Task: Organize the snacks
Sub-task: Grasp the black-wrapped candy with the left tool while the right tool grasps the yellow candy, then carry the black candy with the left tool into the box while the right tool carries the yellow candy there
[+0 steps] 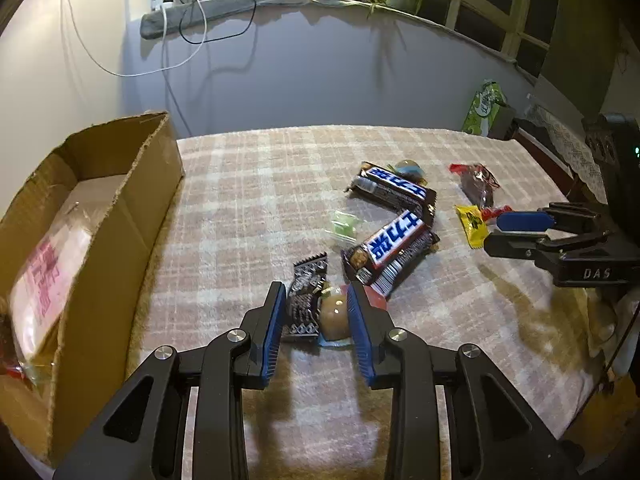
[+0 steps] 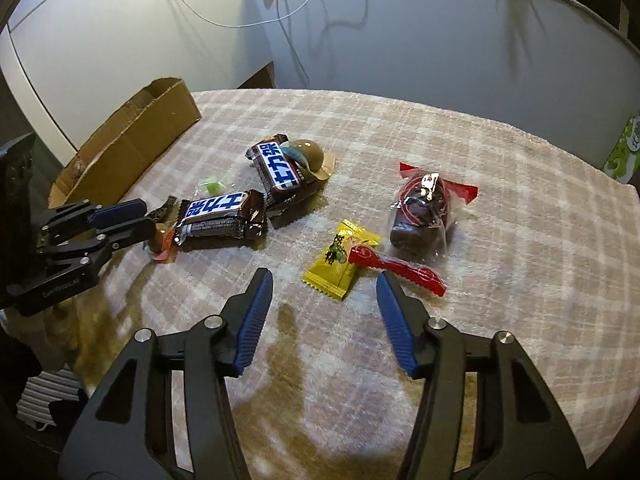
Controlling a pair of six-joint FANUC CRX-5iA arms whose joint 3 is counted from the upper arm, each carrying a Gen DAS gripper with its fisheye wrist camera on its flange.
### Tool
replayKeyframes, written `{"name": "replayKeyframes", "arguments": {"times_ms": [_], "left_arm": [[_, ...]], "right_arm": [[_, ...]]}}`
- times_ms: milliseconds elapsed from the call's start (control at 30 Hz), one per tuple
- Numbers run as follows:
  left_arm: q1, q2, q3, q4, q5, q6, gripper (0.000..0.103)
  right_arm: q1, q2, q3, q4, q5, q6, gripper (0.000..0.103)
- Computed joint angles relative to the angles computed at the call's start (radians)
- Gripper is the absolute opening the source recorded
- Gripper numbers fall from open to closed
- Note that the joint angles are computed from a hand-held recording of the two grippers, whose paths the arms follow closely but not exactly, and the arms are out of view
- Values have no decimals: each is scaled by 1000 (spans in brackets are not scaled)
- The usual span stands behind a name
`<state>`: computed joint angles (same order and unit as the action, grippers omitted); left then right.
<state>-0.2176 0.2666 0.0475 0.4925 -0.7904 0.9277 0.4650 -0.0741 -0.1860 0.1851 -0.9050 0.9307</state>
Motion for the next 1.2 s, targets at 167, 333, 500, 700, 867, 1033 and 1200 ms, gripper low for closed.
{"name": "replayKeyframes", "arguments": {"times_ms": [167, 333, 500, 700, 867, 1033, 1200], "left_arm": [[20, 12, 2, 11, 5, 40, 32], [27, 35, 21, 10, -26, 69, 30], [22, 42, 32, 1, -30, 62, 28], [12, 34, 29, -33, -12, 69, 21], [10, 16, 9, -35, 11, 71, 21], [17, -4, -18, 9, 21, 51, 21], [15, -19, -38, 24, 33, 26, 21]], "right_arm": [[7, 37, 12, 44, -13, -47, 51], [29, 83, 32, 113, -35, -63, 49], [41, 104, 35, 165, -46, -75, 40], [40, 95, 23, 176, -42, -77, 24], [30, 84, 29, 153, -41, -63, 23], [29, 51, 21, 141, -38, -68, 12], [34, 61, 37, 135, -67, -41, 12]]}}
